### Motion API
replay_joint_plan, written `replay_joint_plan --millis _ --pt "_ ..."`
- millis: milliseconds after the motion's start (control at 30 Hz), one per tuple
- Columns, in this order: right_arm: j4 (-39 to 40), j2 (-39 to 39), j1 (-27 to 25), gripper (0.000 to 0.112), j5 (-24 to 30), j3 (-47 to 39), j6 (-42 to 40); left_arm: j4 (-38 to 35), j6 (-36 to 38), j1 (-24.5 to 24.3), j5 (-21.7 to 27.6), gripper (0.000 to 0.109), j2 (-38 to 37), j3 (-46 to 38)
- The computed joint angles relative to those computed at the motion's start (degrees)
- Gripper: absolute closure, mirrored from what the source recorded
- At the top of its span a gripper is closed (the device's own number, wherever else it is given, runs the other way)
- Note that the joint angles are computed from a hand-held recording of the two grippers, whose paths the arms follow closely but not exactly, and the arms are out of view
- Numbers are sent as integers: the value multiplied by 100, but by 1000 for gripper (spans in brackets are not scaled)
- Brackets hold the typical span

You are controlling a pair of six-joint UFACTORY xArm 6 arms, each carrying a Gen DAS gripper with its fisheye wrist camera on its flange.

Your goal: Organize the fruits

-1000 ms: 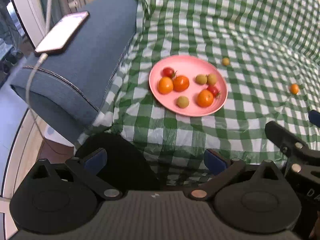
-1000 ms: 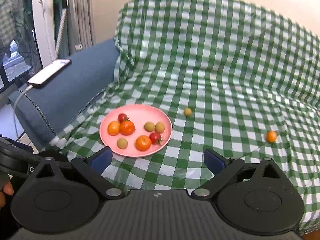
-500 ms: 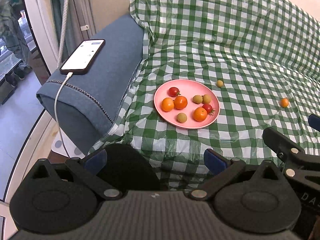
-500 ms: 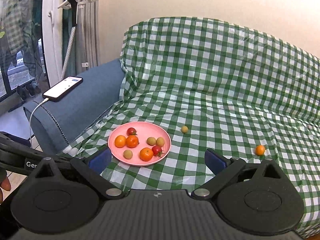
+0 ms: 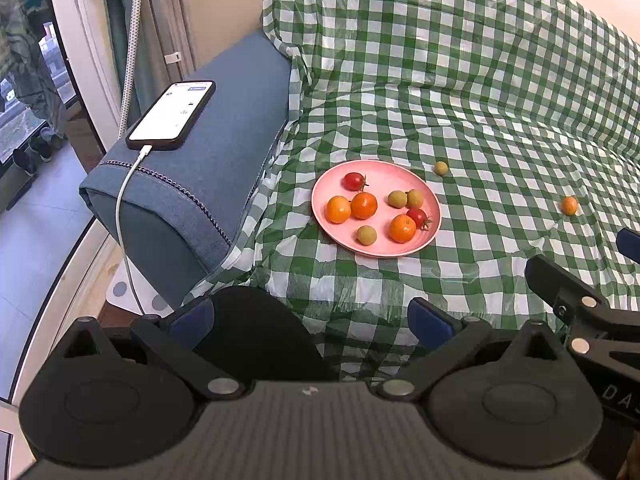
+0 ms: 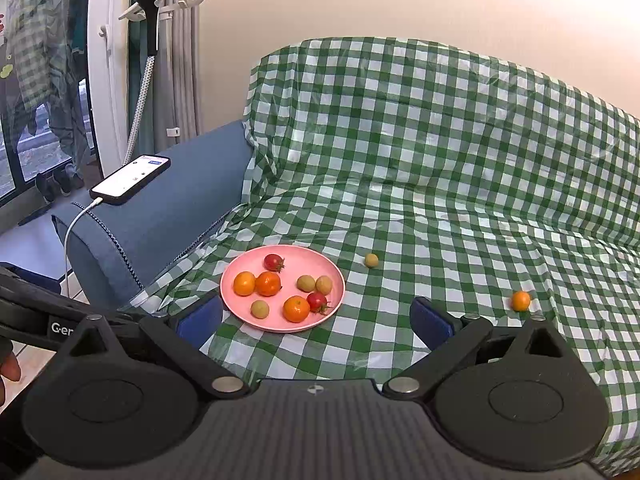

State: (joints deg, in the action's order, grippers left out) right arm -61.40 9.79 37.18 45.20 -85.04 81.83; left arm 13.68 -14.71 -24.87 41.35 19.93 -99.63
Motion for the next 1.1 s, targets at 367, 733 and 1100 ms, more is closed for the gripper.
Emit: replay_joint_plan --millis 367,733,1100 --pt "195 47 -175 13 -300 106 24 78 29 -56 258 6 255 -329" --pt "374 36 -431 13 -656 302 118 97 171 -149 625 6 668 -904" --pt "430 -65 -750 13 -1079 684 352 139 354 -330 1292 6 1428 -2019"
